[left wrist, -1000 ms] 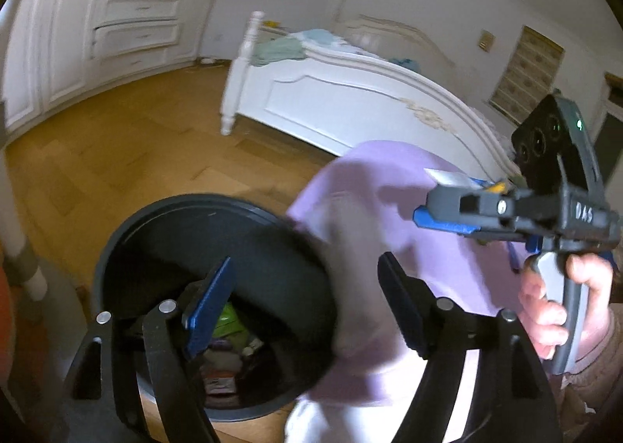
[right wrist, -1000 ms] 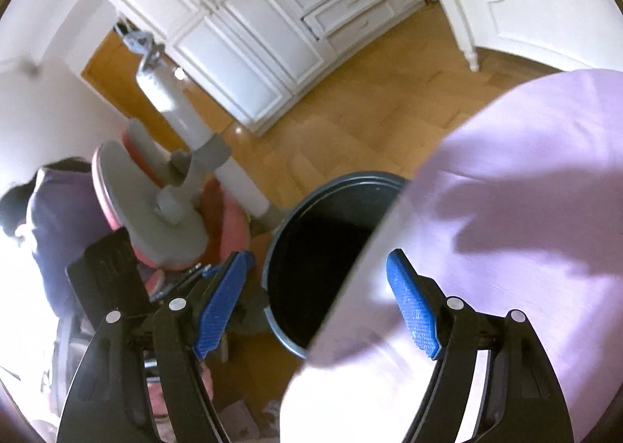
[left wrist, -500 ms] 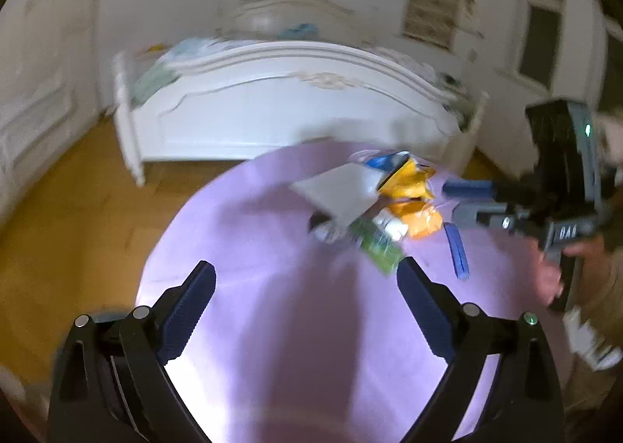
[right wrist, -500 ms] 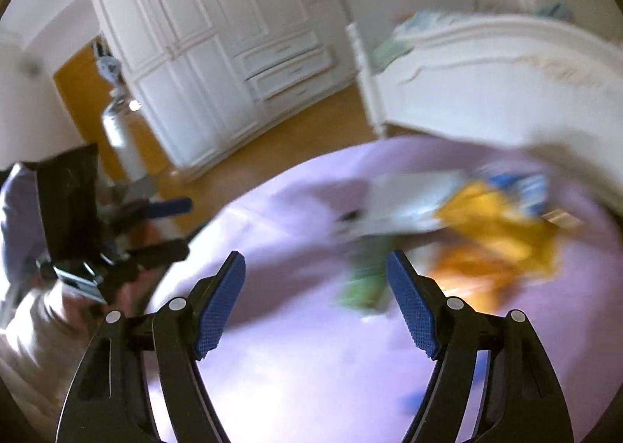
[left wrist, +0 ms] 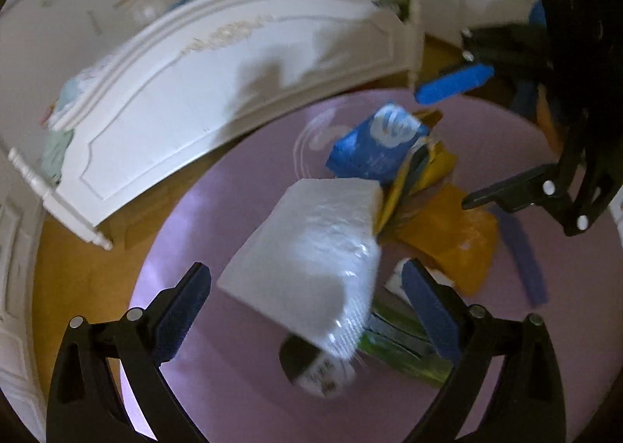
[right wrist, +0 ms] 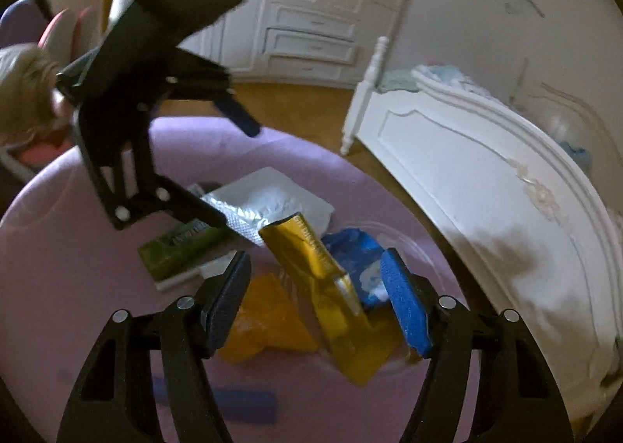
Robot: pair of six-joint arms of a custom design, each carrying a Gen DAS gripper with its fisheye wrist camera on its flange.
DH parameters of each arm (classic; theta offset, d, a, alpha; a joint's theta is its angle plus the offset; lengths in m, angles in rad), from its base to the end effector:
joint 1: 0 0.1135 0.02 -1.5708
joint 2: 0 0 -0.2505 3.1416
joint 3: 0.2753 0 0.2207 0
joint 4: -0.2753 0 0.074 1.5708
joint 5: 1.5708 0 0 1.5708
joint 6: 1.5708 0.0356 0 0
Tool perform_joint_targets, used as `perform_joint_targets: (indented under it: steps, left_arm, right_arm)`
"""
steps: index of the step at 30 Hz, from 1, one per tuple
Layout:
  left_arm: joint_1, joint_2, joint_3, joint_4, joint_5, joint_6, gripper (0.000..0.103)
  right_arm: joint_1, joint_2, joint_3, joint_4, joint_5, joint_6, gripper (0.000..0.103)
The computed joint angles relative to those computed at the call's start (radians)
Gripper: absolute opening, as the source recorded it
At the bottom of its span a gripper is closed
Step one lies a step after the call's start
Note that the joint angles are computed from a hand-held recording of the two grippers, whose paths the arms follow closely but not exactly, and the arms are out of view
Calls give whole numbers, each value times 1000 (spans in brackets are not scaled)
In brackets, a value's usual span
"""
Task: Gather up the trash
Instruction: 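Grasp the white paper bag with the left tool while the right tool grasps the gold wrapper, then carry the white bag and gold wrapper over the bin and release both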
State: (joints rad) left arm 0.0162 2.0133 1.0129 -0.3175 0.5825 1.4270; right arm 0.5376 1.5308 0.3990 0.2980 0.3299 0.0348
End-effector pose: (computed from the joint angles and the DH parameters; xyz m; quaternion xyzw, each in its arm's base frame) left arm 0.3187 -0.0144 0.0931 0.6436 0.7000 -0.1341 0.2789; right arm 0.2008 0.1063 0.1173 -0.1716 0.9060 -0.0466 0.3841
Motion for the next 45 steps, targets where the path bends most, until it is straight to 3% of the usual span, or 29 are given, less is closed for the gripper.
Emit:
perform_joint_targets:
  steps: [1,3,5,7,10,13,18,21,25,27,31,33,39,45]
  left_arm:
    - [-14,9,-4,23,-15,-3,98]
    - [-56,39,-6,87,-56,-30,98]
    - [-66,70,21,63,-48,-33,95]
    - [-73,104,64,7,-50,-45,71]
    - [-65,98,39,40,-42,-66,53]
    - [-31,99,86,-95,18,-44,40]
    - [54,23,21,-171,78,36,27]
    - [151,-30,-3,-252,159,70,27]
    - [315,-62,24,-486,273,197,27]
    - [434,-47,56,-655,303,336,28]
    - [641,34,150,-876,291,537,28]
    - [720,91,211,-938,279,577,28]
    - [884,248,427,-1023,268,593,28]
    - [964,436,740,-1118,275,529,28]
  right_arm:
    - [-14,19,8,9,-17,-15,69]
    - [-40,73,47,-8,-59,-40,53]
    - [-68,120,88,-58,-93,-60,24]
    - [-64,131,74,-34,-88,-65,23]
    - [-59,90,25,3,-99,-33,20]
    - [-33,11,-24,10,-100,33,19]
    - [52,-240,-117,-34,-84,236,18]
    - [101,-410,-172,-61,-75,416,18]
    - [240,-606,-239,-90,7,736,19]
    - [315,-638,-290,-4,50,872,19]
    - [453,-525,-294,138,153,1035,19]
    - [496,-441,-277,216,171,1082,19]
    - [495,-131,-104,336,120,1089,19]
    - [467,146,160,303,28,1055,19]
